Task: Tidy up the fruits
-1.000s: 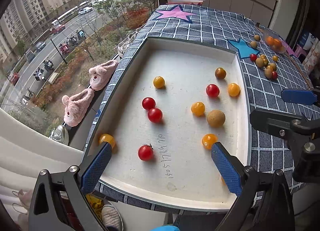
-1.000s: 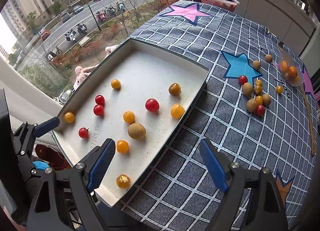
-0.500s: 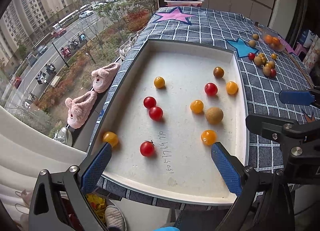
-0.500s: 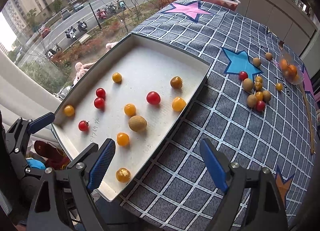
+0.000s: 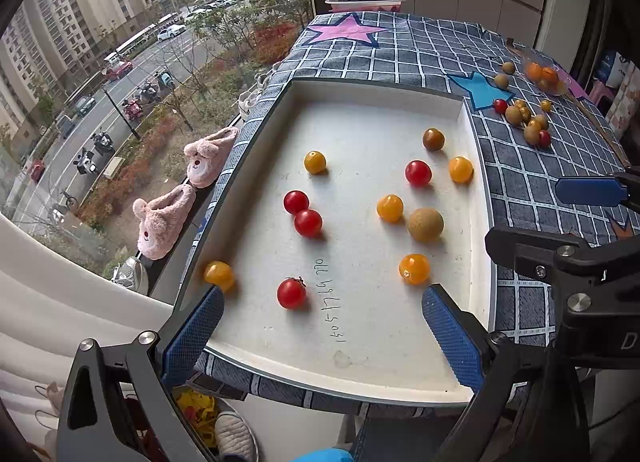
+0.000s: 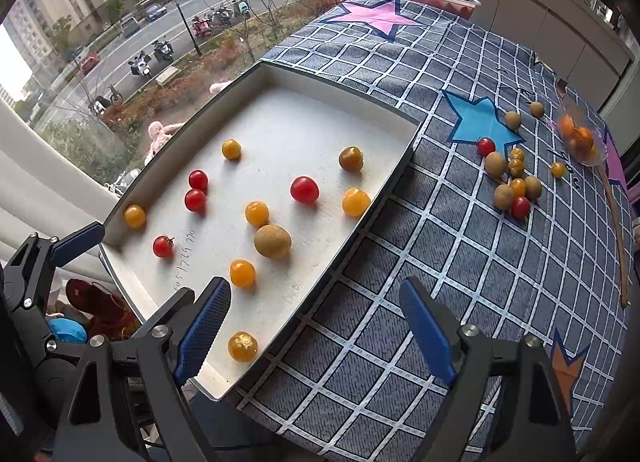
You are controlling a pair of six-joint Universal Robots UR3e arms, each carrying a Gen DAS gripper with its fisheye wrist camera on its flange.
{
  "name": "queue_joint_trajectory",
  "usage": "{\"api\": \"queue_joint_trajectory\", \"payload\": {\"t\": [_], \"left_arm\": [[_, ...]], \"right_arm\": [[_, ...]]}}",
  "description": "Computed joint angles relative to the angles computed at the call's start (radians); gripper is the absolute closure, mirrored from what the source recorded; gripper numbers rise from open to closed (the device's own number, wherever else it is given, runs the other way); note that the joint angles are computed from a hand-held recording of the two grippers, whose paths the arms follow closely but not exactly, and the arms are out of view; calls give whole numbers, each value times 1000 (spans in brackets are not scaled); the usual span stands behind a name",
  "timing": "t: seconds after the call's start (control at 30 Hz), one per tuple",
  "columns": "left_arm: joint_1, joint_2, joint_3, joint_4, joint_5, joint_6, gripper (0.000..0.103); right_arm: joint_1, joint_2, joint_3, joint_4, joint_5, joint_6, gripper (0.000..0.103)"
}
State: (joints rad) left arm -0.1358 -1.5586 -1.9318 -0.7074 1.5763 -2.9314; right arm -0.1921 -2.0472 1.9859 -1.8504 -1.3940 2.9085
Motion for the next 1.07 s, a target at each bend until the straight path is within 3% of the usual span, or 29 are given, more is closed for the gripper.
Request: {"api": "queue_joint_trajectory", "payload": {"t": [0.83, 1.07], "left_arm": [[11, 14, -25, -6, -24, -2, 3], [20, 36, -65, 43, -46, 16, 3]], "right_arm": [[52, 14, 30, -47, -60, 10, 15], [56, 20, 35, -54, -62, 13, 14]]}}
